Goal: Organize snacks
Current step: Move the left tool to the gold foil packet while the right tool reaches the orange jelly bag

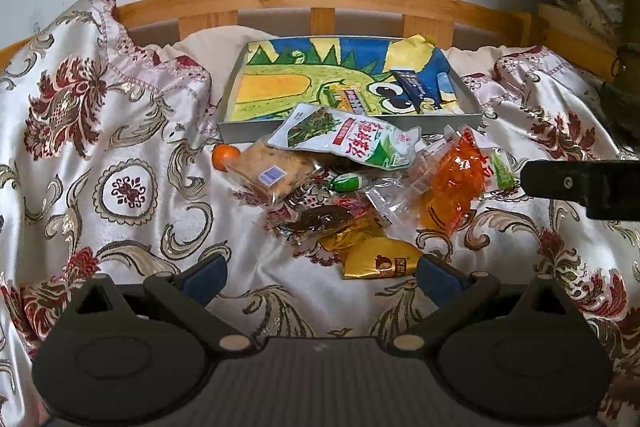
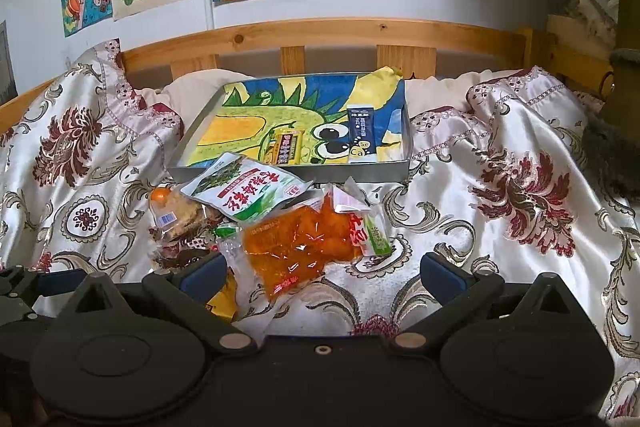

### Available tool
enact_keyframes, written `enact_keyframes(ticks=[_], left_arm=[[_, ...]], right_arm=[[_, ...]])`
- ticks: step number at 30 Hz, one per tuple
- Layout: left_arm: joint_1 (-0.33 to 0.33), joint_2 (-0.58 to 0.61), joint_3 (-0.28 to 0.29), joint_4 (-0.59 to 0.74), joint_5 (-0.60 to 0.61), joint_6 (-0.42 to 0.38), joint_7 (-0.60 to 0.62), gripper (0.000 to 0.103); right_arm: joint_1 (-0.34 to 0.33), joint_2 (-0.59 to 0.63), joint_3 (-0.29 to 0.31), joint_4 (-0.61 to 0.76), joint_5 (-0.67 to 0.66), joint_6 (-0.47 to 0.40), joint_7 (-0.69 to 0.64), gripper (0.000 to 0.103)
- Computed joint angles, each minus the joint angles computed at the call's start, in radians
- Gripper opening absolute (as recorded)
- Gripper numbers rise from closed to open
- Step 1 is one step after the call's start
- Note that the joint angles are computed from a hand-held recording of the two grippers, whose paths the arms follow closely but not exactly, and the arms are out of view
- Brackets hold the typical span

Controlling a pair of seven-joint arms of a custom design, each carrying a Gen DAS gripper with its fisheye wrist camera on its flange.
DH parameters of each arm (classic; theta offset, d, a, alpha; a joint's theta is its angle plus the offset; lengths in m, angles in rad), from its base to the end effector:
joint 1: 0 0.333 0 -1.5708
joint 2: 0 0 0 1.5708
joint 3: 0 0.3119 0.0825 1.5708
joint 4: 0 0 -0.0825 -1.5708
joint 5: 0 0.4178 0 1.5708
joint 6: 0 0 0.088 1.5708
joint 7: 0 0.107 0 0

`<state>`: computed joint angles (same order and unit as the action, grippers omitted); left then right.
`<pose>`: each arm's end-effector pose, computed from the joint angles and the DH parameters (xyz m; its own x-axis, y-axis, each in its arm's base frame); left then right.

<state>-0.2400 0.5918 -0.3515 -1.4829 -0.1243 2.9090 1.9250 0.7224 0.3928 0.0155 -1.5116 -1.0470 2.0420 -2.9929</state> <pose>0.6876 -0.3772 0.4286 -0.6496 -0.7596 0.0319 -0.4958 0.3914 -0.7752 0.5722 0.4532 0.4627 -0.4910 -0.8699 -0.0467 -0.4819 0.3159 -0.8173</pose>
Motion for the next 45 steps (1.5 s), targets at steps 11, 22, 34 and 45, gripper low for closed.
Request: enact_keyframes(ticks=[11,22,34,45], left_arm=[[-0.013,0.060,0.006,0.106,-0.011,-0.104,-0.035,0.103],[-0.050,0.219,0.002,0.380,-0.072,-0.349,-0.022,0.102],[-0.056,0.295,-0.007,0.474,-0.135,-0.374,0.010,0.090],[-0.047,0.301,-0.027,0.485,-0.178,-0.398,0.046,0.078]], right_arm=[[-0.017,-0.004,-0.003,-0.004,0.025,0.042,-0.023,0.102],[-0.119,-0.041,-0.011,-0.070,0.075,0.298,-0.041,0.102],[-0.159,0.106,-0.076,0.060,0.302,0.397,-0.070,0.098],[-0.142,0.083,-0.097,0.012,0.362,0.418,-0.060,0.072]])
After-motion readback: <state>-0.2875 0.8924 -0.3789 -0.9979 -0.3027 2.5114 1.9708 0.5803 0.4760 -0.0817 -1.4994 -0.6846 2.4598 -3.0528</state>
